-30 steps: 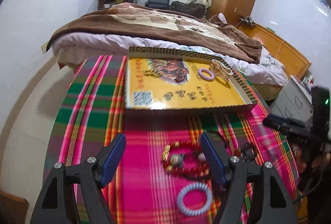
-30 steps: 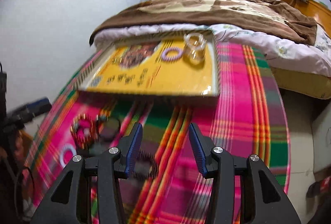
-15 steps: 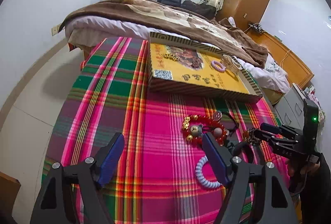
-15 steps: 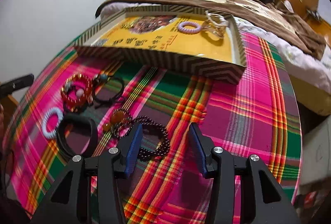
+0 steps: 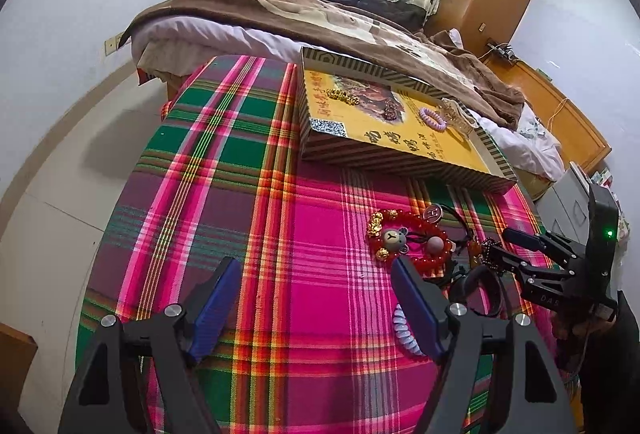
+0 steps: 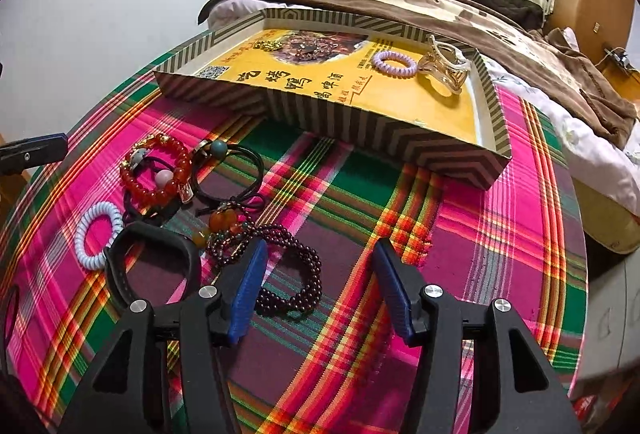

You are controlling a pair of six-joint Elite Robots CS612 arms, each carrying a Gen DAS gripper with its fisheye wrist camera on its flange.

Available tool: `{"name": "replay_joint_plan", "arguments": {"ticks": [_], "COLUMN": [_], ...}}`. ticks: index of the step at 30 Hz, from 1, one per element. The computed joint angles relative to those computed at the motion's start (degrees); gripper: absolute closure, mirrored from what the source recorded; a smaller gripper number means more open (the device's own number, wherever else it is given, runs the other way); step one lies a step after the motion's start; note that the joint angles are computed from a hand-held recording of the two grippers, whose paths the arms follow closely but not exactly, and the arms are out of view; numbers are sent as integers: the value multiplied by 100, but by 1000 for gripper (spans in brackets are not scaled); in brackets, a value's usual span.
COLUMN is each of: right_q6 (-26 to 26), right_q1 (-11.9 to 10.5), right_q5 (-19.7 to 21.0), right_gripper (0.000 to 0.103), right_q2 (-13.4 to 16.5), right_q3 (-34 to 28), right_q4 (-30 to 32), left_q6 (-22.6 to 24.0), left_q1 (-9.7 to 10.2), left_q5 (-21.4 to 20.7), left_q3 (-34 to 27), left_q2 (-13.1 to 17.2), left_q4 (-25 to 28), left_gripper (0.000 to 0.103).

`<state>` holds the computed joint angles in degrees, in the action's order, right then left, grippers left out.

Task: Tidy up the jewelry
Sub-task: 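Move both grippers back over the remaining jewelry, right toward the dark beaded bracelet, then grasp the dark brown beaded bracelet with the right gripper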

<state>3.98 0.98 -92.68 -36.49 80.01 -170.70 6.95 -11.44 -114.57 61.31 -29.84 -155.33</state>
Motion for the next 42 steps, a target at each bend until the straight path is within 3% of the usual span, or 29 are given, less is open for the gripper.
{"name": "replay_joint_plan", "arguments": {"ticks": [1,6,10,15,20,28,32,37,42], "right_q6": [14,-222,-107,76,601,1254,1402,1483,1493], "right_q1": [0,31,16,30,-85,-174,-208,-232,-247], "right_q5": [13,163,247,78,280,-26,-13,15,76], "right_gripper": [50,84,96,97,97,97,97,97,97], "right_q2": [-1,-19,-32,-80,-174,-296,-336,-330,-327], "right_q3": [15,80,115,228,510,862,980,992,1004], "right_q4": [-36,-184,-217,-321,-909,-1457,-1616,-1657,-1688], "left_q6": [-8,-11,-9,9,9,134,206,394,657], "left_q1": [1,-11,-18,-39,-70,-167,-241,-388,-441], "left_q5": [-2,25,40,101,116,113,153,652,657], "left_q3": [-5,-22,-54,-70,-125,-381,-659,-909,-922], "left_q2": [5,11,24,27,53,157,290,413,414], "left_q4": [7,62,128,170,266,484,763,979,1054], "left_gripper": [26,26,26,26,26,26,26,26,26]}}
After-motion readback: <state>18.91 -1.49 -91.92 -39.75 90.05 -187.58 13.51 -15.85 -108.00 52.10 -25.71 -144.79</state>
